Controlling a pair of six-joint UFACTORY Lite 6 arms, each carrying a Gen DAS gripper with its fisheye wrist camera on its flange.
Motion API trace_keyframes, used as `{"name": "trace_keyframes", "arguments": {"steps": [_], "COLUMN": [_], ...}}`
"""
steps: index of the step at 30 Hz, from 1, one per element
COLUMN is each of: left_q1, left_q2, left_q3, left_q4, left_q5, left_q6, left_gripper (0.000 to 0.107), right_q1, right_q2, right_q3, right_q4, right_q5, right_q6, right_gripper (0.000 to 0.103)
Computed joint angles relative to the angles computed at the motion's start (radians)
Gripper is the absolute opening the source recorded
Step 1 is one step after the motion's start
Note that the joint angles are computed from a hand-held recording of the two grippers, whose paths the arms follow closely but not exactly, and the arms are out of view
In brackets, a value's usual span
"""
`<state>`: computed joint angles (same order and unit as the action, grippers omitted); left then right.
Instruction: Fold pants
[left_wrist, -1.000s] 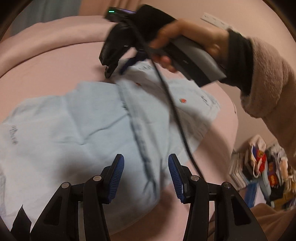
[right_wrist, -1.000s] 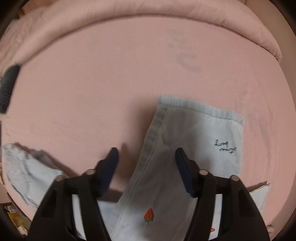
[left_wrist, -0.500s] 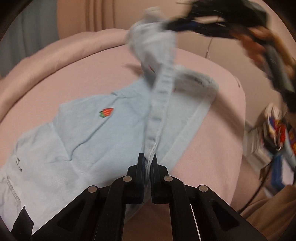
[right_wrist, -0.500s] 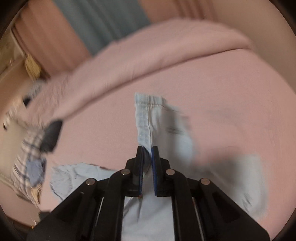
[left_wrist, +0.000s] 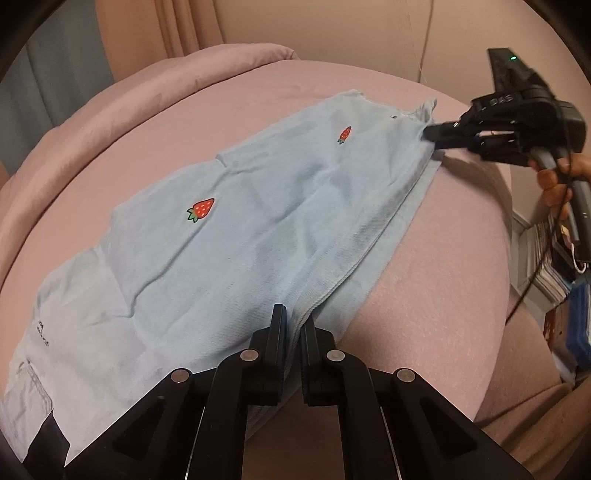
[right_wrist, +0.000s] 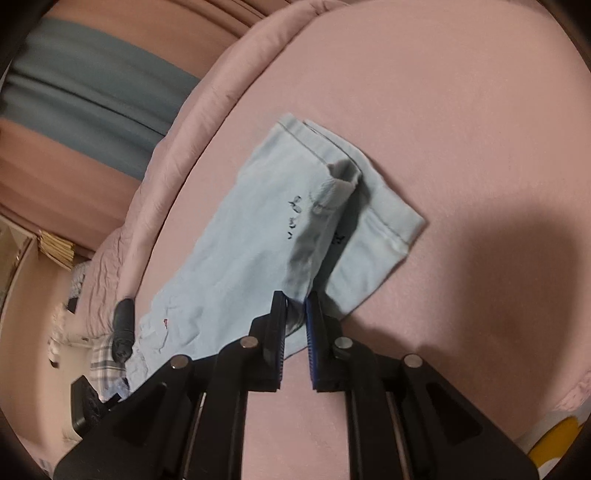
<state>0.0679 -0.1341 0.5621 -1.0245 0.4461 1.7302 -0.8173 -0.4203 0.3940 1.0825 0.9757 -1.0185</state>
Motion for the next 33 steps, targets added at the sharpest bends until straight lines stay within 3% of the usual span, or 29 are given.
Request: {"name": "trace_keyframes", "arguments": {"steps": [4,7,10,11,14,17,20,23,24,26,28,29,30,33], "left_q1": [0.005,-0.004,0.013,0.024,0.142,0.247,0.243,0.203,0.175,0.128,0.142,0.17,0.205,0.315], "left_q2": [0.037,0.046,0.034,0.02,-0.072,-0.037,0.055,0.194,0.247,0.368,0.439,0.434,0.403,0.372], "left_q3": [0.04,0.055,0.07,0.073,0.079,0.173,0.273,0.369,0.39,0.434,0.429,0.398,0.36,0.352], "left_q4": [0.035,0.057,0.14,0.161,0.208,0.204,0.132,0.045,0.019,0.057,0.053,0.014,-0.015,0.057], "left_q5": [0.024,0.017,0.059,0.08,0.254,0.415,0.393,0.356,0.304,0.211,0.199,0.208,0.225,0.285], "left_q6": [-0.058,-0.079,-0.145,-0.16,-0.14,-0.14,-0.191,-0.239,-0.245,-0.334,-0.312,-0.238,-0.16,-0.137], "left_gripper": [0.005,0.004,0.005,0.005,0.008,0.013,0.024,0.026,0.027,0.027,0.026,0.026,0.027,0.027], "right_q1": [0.011,0.003,-0.068,-0.063,-0.076,-0.11,0.017,0.331,0.436,0.645,0.77,0.776,0.739,0.459], "right_q2": [-0.099,0.039,0.119,0.119,-0.007,-0.192,-0.246,-0.152,-0.065,0.063,0.215,0.255,0.258,0.201], "right_q3": [-0.017,-0.022,-0.024,-0.011,0.02,0.065,0.117,0.153,0.18,0.212,0.247,0.237,0.198,0.092], "right_q4": [-0.051,-0.003,0.059,0.036,-0.074,-0.181,-0.164,-0.08,-0.031,0.011,-0.04,-0.019,0.034,0.162], "right_q5": [0.027,-0.089,-0.042,-0.038,-0.054,-0.077,-0.11,-0.242,-0.261,-0.417,-0.544,-0.577,-0.57,-0.384], "right_q6": [0.086,-0.018,-0.096,-0.071,0.053,0.137,0.162,0.162,0.128,0.118,0.151,0.108,0.023,-0.207], "right_gripper": [0.011,0.006,0.009,0.012,0.035,0.042,0.045,0.045,0.045,0.041,0.041,0.039,0.029,0.01]}}
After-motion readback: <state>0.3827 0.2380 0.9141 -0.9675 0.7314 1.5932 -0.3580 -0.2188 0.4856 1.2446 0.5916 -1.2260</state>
